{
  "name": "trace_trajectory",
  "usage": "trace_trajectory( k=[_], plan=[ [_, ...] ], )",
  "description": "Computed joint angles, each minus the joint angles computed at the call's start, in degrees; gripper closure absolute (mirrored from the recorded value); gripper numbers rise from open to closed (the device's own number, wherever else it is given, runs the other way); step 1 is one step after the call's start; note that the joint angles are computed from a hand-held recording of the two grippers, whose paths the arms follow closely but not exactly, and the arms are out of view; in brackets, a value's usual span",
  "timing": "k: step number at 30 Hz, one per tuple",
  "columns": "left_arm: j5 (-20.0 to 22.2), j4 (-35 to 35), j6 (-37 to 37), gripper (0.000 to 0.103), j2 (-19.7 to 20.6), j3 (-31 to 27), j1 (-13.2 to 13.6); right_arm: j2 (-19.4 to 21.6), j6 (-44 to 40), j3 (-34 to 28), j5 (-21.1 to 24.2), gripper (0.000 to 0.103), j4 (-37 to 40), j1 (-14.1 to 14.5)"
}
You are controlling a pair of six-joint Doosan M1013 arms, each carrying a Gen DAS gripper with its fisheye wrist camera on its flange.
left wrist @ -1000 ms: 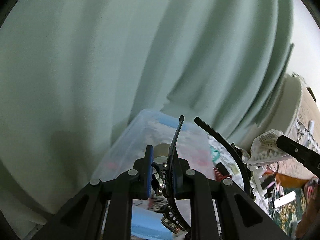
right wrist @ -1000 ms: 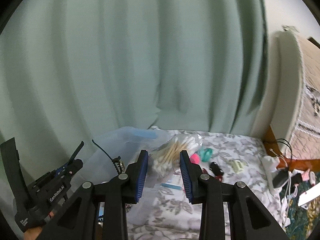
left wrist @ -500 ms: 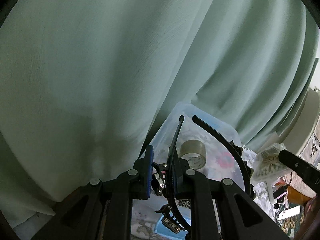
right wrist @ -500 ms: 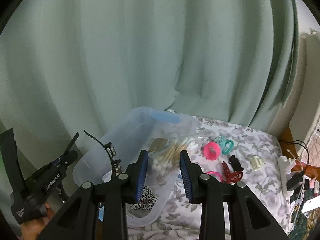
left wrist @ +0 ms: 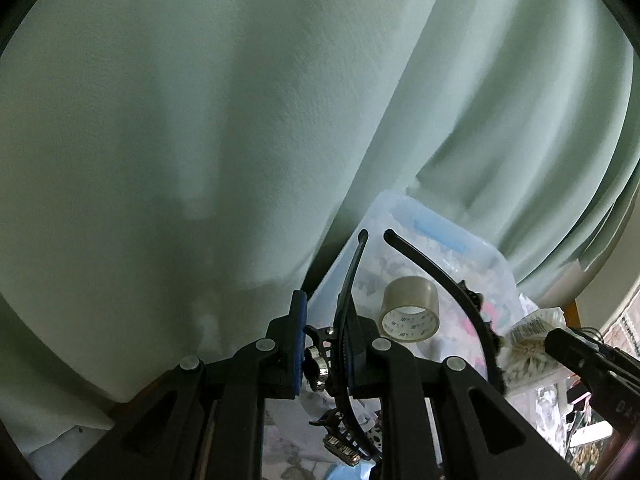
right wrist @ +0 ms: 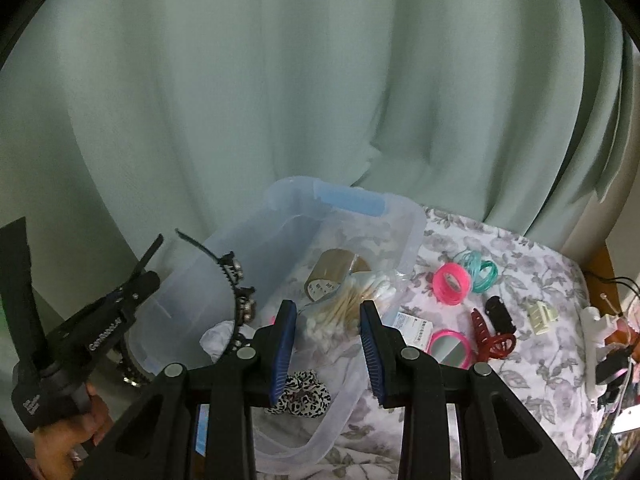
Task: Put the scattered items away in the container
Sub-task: 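Lower the headband and swab bag into the box and open both grippers, then move both open grippers back over the remaining items on the bedspread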
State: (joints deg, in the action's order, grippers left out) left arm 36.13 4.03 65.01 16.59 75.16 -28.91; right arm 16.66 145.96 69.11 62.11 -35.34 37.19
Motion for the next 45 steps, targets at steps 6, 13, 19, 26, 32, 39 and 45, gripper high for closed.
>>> trace_trajectory(
  k=[6,13,19,26,32,39,45],
  plan=[
    [0.1,-0.43,1.76,0.054,0.44,-0.77,-0.6,-0.04,-0.79,0.44,-0.53,0.049,0.45,-0.49],
    [0.25,-1.02,3.55,0.051,0.35,-1.07,-1.02,-0.75,0.84,1.64,-0.77,0.048,0.99,-1.19],
    [0.74,-7.54,9.52,0.05,0.82,-1.69,-1.26,-1.78,2.8,2.9,-1.15,0.048,1.03,-1.53],
    [-0.62,-10.43,14.37,0.043,0.35,-1.76,-2.36,-3.52,5.53,4.93,-1.89,0.048,-0.27,-1.72],
    [-0.21,-9.02,14.65,0.039,-0.2,-1.83,-3.35,-5.16,8.12,6.66,-2.54,0.048,-2.0,-1.61],
    [0.72,-6.14,13.65,0.038,-1.24,-1.77,-4.54,-7.13,11.51,8.74,-3.32,0.048,-3.64,-1.56],
    [1.67,-3.85,12.93,0.038,-1.93,-2.01,-5.93,-9.42,14.99,11.07,-4.22,0.048,-5.96,-1.13]
  ],
)
